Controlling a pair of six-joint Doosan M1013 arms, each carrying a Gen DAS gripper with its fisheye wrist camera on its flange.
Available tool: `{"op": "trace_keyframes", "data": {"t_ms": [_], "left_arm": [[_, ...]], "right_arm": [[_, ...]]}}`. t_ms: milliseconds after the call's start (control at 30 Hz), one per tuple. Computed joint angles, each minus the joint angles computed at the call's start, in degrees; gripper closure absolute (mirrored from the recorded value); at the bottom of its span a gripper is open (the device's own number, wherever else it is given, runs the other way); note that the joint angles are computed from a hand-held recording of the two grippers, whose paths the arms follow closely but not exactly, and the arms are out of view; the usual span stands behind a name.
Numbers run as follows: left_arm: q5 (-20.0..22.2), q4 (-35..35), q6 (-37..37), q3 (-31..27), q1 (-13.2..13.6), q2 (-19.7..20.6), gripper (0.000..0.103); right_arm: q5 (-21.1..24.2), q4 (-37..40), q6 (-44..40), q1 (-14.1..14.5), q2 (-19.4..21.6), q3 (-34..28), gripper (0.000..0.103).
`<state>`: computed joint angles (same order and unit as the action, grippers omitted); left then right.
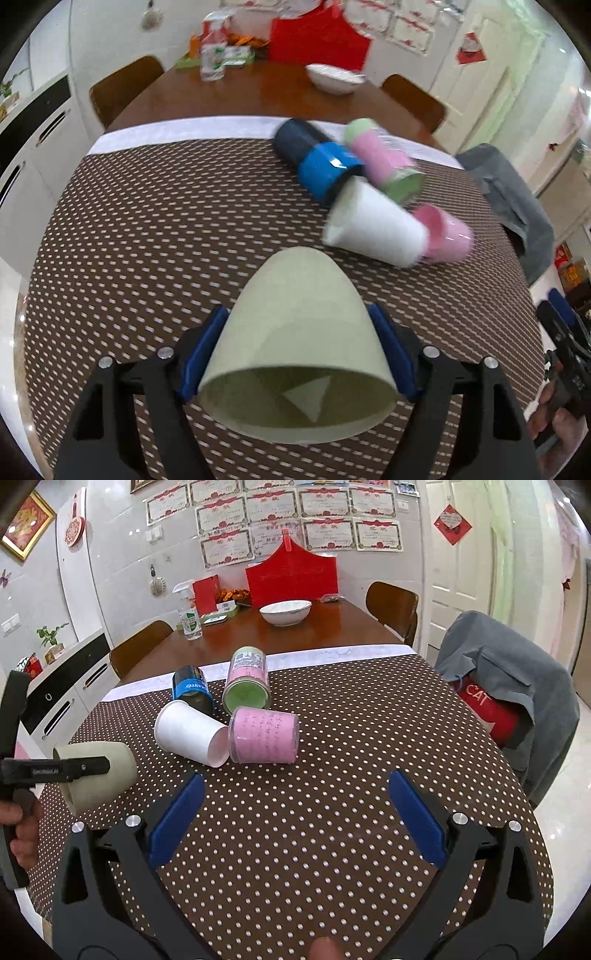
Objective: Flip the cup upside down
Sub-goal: 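Lift the pale green cup off the table with the left gripper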
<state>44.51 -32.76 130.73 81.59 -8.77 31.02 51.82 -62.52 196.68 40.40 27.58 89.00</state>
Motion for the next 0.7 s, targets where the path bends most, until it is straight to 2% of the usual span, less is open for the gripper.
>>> {"op": "trace_keyframes", "data": {"t_ms": [133,233,333,467,567,700], "left_arm": [[-1.5,-8.3,8.3,6.0,-0.7,-3.0,0.027],[-2.3,-11.9,12.6,9.3,-1.3,-4.4,0.027],[-6.5,-15.1,18.0,13.6,-2.4,-6.2,0.027],[-10.2,-16.7,21.1,15.8,-3.2,-7.0,0.026],[-15.5,-12.2,19.9,17.4,-4.7,-8.5,0.021],[-12.5,-12.7,21.5,17.0,-4.1,-8.5,0.021]], "right_arm": [[0.7,-0.8,0.6,0.8,-0.3,0.8,0.006],[1.1,-1.1,1.0,1.2,-0.6,1.4,0.006],[1.7,-1.5,1.8,1.4,-0.8,2.0,0.006],[2.0,-1.6,2.4,1.7,-1.0,2.6,0.006],[1.9,-1.9,3.2,1.9,-1.1,2.9,0.006],[0.9,-1.9,4.3,1.9,-1.3,3.2,0.006]]}}
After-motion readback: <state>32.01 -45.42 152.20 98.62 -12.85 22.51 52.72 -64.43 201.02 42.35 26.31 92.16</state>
